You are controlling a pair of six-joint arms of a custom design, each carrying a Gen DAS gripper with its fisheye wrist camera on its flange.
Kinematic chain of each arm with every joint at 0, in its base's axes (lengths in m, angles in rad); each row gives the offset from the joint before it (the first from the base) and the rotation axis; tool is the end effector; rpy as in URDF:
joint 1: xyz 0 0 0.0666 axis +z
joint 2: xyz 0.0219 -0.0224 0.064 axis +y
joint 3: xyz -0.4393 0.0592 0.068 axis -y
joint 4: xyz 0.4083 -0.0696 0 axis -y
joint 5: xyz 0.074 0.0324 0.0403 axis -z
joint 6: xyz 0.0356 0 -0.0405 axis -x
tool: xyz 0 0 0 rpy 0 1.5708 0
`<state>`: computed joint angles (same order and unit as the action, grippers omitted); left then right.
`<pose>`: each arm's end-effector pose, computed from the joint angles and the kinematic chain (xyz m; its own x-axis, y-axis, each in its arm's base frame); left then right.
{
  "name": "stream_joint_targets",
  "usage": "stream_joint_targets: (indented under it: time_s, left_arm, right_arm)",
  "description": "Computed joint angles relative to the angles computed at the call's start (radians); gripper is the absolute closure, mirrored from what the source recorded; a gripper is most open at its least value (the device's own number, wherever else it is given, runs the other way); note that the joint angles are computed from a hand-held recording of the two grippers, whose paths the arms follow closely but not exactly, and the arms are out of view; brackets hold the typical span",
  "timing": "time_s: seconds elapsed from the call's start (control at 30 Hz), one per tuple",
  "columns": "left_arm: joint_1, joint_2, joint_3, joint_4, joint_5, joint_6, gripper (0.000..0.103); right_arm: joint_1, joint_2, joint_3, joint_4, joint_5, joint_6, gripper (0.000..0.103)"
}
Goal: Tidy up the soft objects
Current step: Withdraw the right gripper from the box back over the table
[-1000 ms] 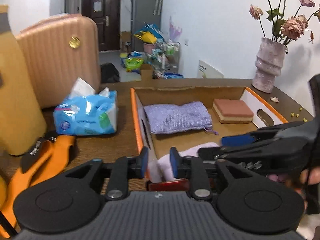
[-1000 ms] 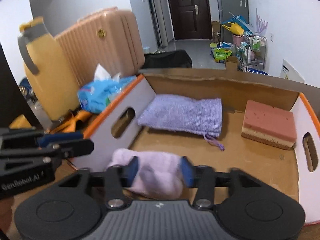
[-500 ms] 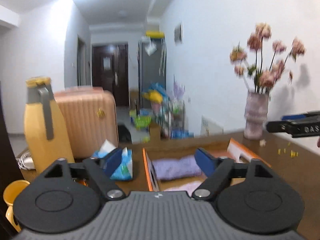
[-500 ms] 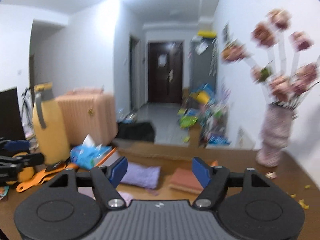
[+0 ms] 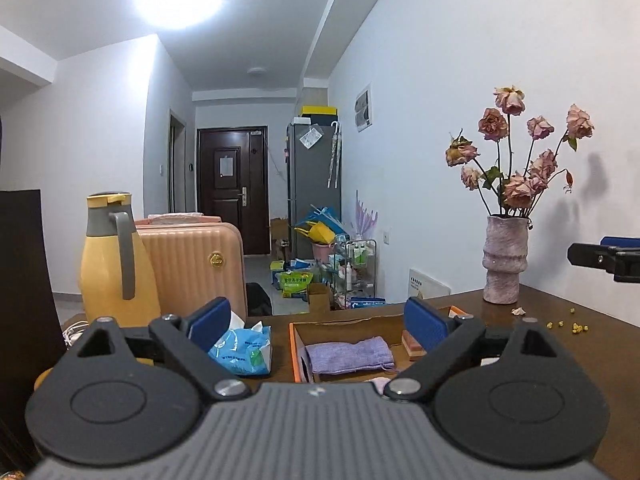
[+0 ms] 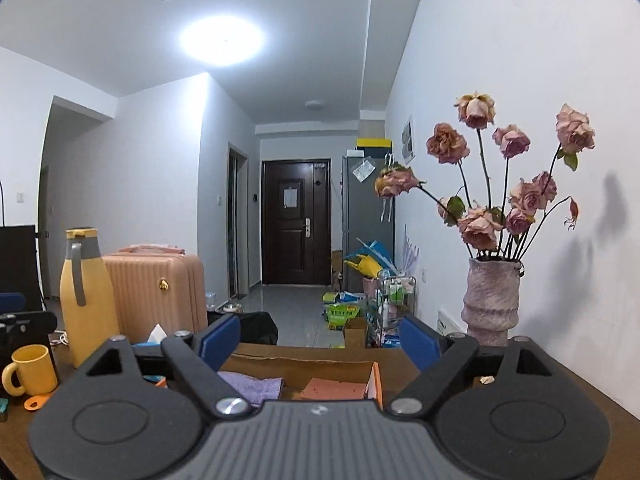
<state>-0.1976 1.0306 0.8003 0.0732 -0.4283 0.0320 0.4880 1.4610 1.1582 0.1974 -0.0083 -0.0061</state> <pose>0.3527 -0.0559 0.4323 -0.1462 -0.0004 -0.9893 -0.2284 0.9730 0.0333 0.4771 0.2531 0.4412 -0.0958 -0.0440 -0.9944 -0.4756 0.8797 0.0069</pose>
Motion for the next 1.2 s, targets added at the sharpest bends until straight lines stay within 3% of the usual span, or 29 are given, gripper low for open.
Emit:
stream_joint_targets:
  time_s: [0.2,0.33,0.57,0.73,0.87,1.2]
  left_arm:
    - [-0.060,-0.062,-0.065,-0.028,-0.093,0.023,0.006]
    - [-0.123,-0.135,-0.143,-0.074,-0.148,0.094,0.004]
    - [-0.216,-0.242,-0.240,-0.232,-0.183,0.243,0.004]
    - [-0.204,-0.233,-0.252,-0.286,-0.137,0.286,0.004]
    - [-0.188,-0.211,-0.249,-0.263,-0.101,0.272,0.004]
    - [-0.136,-0.127,-0.235,-0.240,-0.016,0.269,0.004]
  right_arm:
    - [0.016,-0.055,-0.096,0.039,0.021,-0.020,0.014]
    - [0.040,-0.113,-0.210,0.059,0.044,-0.022,0.012]
    - [0.101,-0.211,-0.389,0.022,0.108,-0.067,0.011]
    - [0.120,-0.240,-0.445,-0.034,0.100,-0.113,0.011]
    - [0.127,-0.232,-0.438,-0.041,0.146,-0.103,0.011]
    - [0.130,-0.141,-0.362,-0.093,0.105,-0.118,0.013]
